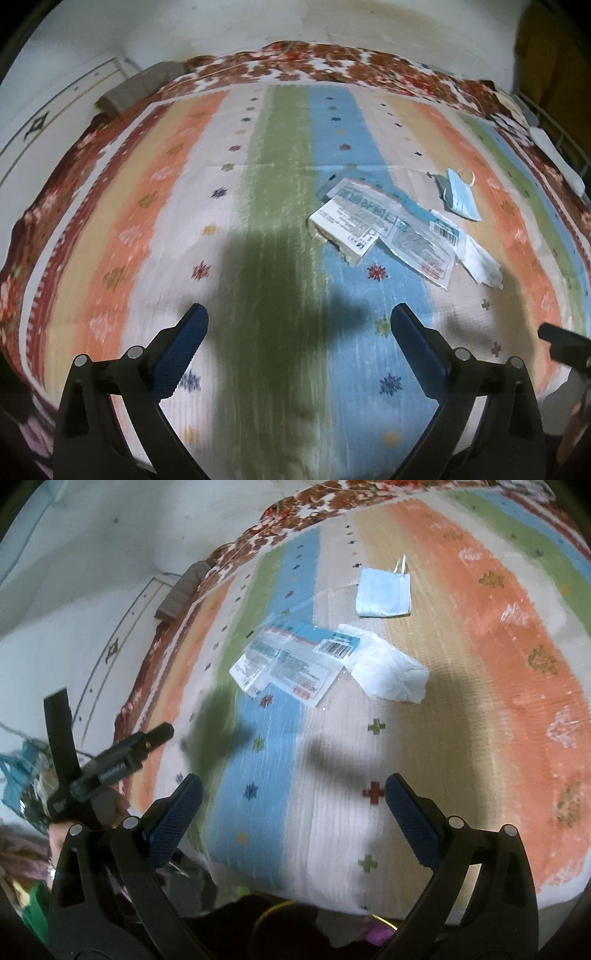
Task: Collect trash
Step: 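Move both grippers toward the white box and clear blister packet, then grasp the white medicine box with the left gripper while the right grasps the clear packet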
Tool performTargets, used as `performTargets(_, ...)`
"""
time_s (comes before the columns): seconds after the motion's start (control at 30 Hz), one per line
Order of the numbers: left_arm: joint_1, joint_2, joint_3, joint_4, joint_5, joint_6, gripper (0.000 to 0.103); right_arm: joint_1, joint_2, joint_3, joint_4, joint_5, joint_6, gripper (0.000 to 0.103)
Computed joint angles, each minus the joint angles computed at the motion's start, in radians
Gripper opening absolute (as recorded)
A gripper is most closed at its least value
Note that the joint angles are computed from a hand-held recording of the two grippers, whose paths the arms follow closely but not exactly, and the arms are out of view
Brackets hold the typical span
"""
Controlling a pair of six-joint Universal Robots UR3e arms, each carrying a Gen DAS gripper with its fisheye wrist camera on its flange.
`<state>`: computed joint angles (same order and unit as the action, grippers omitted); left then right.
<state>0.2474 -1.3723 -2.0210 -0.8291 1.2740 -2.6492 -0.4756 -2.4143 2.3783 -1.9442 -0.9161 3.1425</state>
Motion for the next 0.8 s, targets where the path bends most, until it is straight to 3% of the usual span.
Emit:
performTargets(0.43, -0.054, -0.209, 0.074, 0.101, -0.006, 0.075, 0.097, 0.024, 0.423, 0.109, -0.542, 0.091, 0.158, 0.092)
performTargets(0.8, -0.103, -0.381, 0.144, 0.206, 0.009, 0.116, 0.097, 0.086, 0.79, 0.057, -0.888, 0.135, 0.277, 0.084)
